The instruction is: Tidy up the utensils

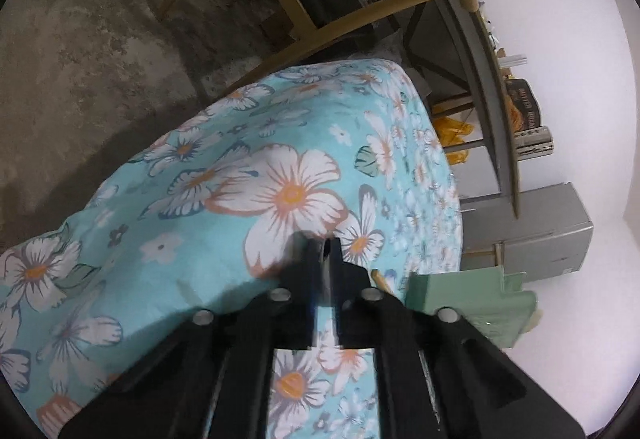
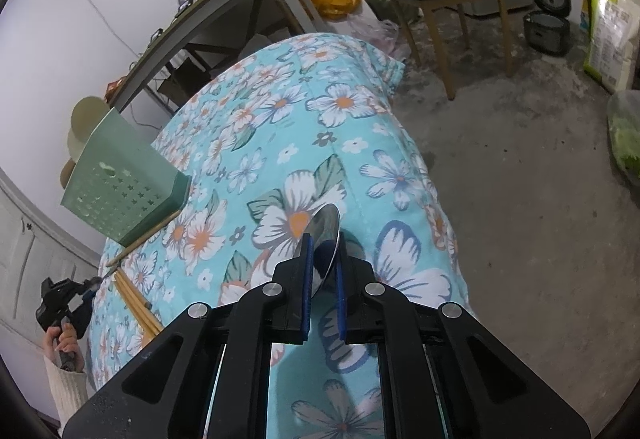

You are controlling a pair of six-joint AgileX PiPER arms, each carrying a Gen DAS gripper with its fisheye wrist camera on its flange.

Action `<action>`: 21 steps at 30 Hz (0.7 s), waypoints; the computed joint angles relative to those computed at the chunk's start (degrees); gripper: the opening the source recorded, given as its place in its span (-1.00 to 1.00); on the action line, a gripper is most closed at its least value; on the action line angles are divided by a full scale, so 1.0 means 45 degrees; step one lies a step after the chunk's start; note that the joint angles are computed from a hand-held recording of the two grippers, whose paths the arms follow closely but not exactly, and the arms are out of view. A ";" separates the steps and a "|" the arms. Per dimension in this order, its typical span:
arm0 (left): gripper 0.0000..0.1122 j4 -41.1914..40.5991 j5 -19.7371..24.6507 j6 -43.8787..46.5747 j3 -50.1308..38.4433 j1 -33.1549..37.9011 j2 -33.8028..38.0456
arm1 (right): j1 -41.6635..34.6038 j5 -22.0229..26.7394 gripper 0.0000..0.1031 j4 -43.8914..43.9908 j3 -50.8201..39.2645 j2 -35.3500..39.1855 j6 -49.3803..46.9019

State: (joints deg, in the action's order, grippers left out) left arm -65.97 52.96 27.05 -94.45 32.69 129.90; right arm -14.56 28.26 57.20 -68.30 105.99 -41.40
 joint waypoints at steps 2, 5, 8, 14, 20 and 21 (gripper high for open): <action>-0.94 0.0096 -0.0446 0.0287 0.0224 -0.0145 -0.0298 | 0.0028 -0.0118 -0.86 -0.0089 0.0000 -0.0043 0.0255; -0.95 0.0300 -0.1415 0.1066 0.0874 -0.0515 -0.1191 | -0.0028 -0.0101 -0.88 0.0459 0.0182 -0.0249 -0.0272; -0.95 0.0135 -0.2987 0.2414 0.2106 -0.1059 -0.2568 | 0.0015 -0.0312 -0.90 0.1119 0.0529 -0.0627 -0.1127; -0.95 -0.1412 -0.4551 0.5448 0.3861 -0.1902 -0.4516 | -0.0235 -0.0101 -0.95 0.3383 0.1265 -0.1355 -0.3208; -0.95 -0.3829 -0.5919 0.9167 0.5408 -0.2753 -0.6566 | -0.0401 -0.0038 -0.96 0.5066 0.1739 -0.2214 -0.4754; -0.94 -0.4124 -0.6091 0.9508 0.5573 -0.2850 -0.6829 | -0.0532 0.0232 -0.96 0.5193 0.1697 -0.2233 -0.4737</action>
